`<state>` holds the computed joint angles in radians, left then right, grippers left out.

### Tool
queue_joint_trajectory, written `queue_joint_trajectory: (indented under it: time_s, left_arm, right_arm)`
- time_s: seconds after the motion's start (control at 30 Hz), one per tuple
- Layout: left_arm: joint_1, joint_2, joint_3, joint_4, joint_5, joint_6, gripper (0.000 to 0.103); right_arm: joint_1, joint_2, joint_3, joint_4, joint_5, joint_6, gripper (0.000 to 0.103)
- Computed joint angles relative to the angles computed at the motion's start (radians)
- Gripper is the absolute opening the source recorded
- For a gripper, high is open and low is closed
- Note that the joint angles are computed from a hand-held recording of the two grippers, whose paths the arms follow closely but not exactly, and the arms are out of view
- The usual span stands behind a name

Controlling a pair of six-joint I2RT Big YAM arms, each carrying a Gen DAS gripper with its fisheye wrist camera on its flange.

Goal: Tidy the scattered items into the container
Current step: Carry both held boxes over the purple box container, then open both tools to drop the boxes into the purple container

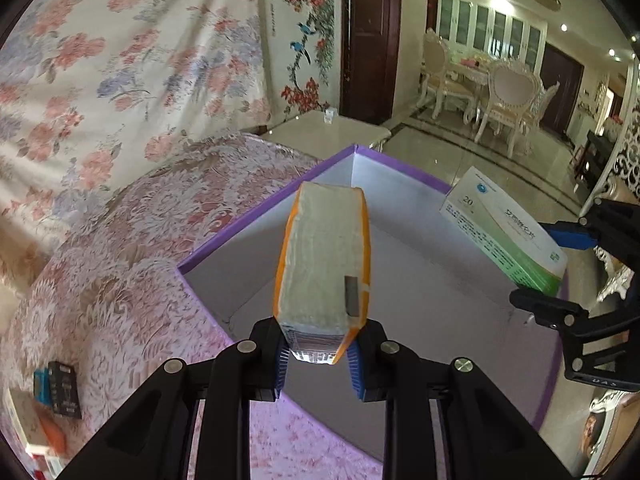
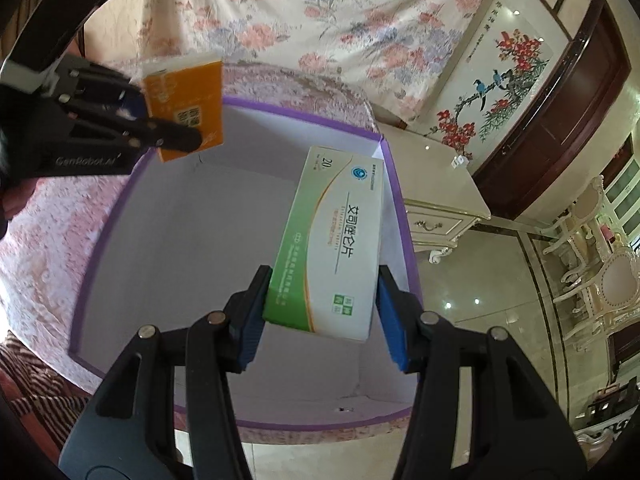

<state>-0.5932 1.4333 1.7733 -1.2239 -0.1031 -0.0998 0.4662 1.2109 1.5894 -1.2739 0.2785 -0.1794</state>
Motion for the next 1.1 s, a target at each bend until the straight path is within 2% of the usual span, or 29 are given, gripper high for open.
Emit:
queue_joint_trajectory:
  time_s: [0.13, 0.33, 0.57, 0.77, 1.1]
  left_arm:
    - [0.002, 0.053, 0.035, -0.039, -0.020, 0.033, 0.025]
    - [0.022, 0.091, 0.052, -0.062, -0.028, 0.053, 0.025]
    - [0.030, 0.118, 0.059, -0.075, -0.018, 0.053, 0.026]
    - [0.045, 0.137, 0.073, -0.091, 0.007, 0.041, 0.028]
    - [0.040, 0.150, 0.085, -0.099, -0.016, 0.044, 0.032]
  right_arm:
    - [-0.020, 0.024, 0.012, -0.023, -0.007, -0.040, 0.054]
    - [-0.041, 0.075, 0.060, -0.051, -0.019, -0.110, 0.054]
    - [-0.072, 0.183, 0.154, -0.107, -0.068, -0.167, 0.054]
    - [-0.068, 0.262, 0.215, -0.142, -0.059, -0.218, 0.054]
    - [-0.080, 0.321, 0.245, -0.171, -0.021, -0.216, 0.054]
